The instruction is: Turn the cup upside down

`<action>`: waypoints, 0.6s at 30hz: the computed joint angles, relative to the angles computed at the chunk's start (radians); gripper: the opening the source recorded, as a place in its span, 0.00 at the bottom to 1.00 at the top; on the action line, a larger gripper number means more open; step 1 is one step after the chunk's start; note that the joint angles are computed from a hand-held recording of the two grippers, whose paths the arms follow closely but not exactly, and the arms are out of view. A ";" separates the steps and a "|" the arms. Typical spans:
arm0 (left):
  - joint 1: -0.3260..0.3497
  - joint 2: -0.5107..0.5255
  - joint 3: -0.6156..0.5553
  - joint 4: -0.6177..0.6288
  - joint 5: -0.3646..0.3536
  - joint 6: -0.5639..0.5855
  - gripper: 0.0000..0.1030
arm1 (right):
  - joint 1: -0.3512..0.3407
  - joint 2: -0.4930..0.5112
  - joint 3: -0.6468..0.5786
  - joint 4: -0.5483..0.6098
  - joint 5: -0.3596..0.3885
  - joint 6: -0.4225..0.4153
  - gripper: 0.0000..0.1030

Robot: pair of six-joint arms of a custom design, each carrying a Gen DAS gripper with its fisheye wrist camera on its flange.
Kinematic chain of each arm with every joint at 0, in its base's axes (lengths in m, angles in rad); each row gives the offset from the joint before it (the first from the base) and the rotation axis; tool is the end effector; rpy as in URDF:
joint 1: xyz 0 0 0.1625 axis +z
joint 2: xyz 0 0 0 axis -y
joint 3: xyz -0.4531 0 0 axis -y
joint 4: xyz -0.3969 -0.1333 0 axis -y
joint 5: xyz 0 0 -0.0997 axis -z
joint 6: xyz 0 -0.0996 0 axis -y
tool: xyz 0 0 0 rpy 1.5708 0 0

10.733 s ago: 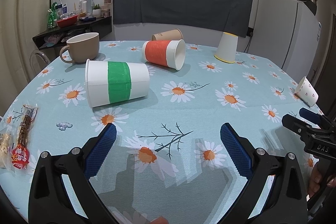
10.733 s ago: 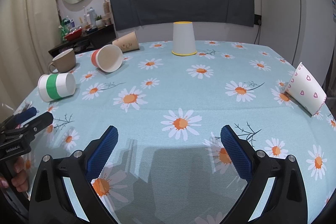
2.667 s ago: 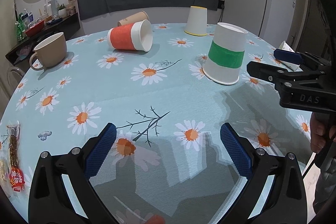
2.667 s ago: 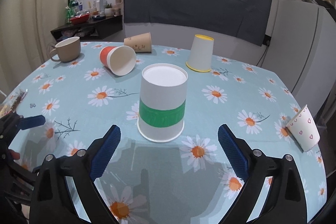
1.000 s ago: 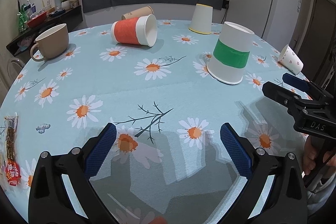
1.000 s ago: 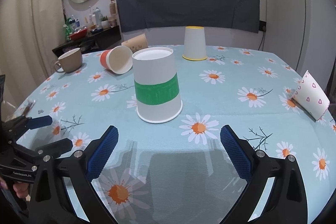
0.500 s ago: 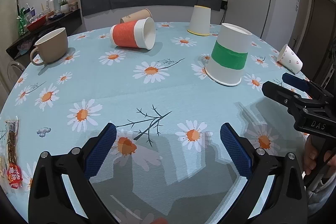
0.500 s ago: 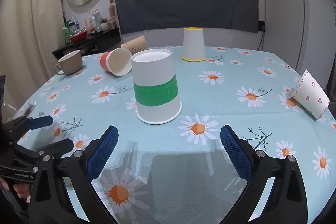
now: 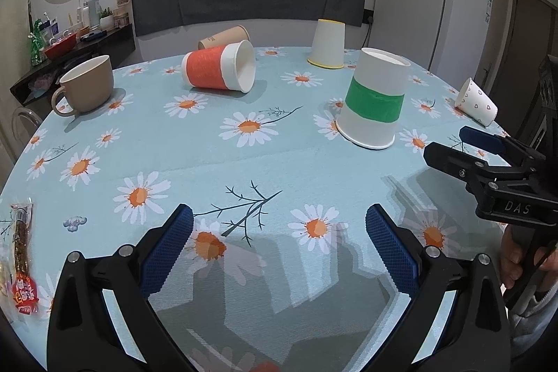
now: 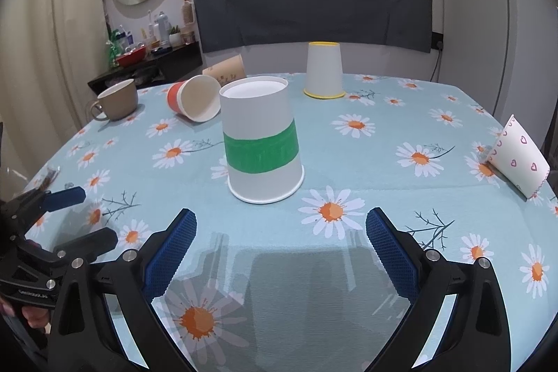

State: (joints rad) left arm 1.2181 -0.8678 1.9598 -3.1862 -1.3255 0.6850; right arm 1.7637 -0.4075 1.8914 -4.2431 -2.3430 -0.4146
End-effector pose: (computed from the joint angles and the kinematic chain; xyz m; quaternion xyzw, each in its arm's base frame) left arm -0.0631 -0.6273 0.1221 0.4479 0.8482 -0.2337 0.1590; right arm 0.1688 -0.5313 0.0125 0.0284 -0.7955 0.4809 0.3675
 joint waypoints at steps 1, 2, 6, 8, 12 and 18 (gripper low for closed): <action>0.001 -0.001 0.002 -0.004 -0.006 0.002 0.94 | 0.000 0.000 0.001 -0.001 0.003 -0.003 0.91; 0.002 -0.002 0.002 -0.003 -0.010 0.003 0.94 | 0.000 0.002 0.001 -0.006 0.005 -0.008 0.91; 0.002 -0.002 -0.003 0.011 -0.010 -0.005 0.94 | 0.004 0.009 -0.004 -0.016 0.002 -0.024 0.91; 0.003 -0.002 -0.007 0.021 -0.010 -0.011 0.94 | 0.004 0.008 -0.004 -0.015 0.003 -0.021 0.91; 0.005 -0.003 -0.013 0.038 -0.012 -0.017 0.94 | 0.003 0.006 -0.003 -0.008 0.004 -0.011 0.91; 0.004 -0.002 -0.011 0.030 -0.013 -0.012 0.94 | 0.002 0.005 -0.001 -0.005 0.005 -0.009 0.91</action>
State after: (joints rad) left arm 1.2223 -0.8700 1.9486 -3.1557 -1.3384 0.6725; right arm 1.7659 -0.4030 1.8907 -4.2484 -2.3380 -0.4236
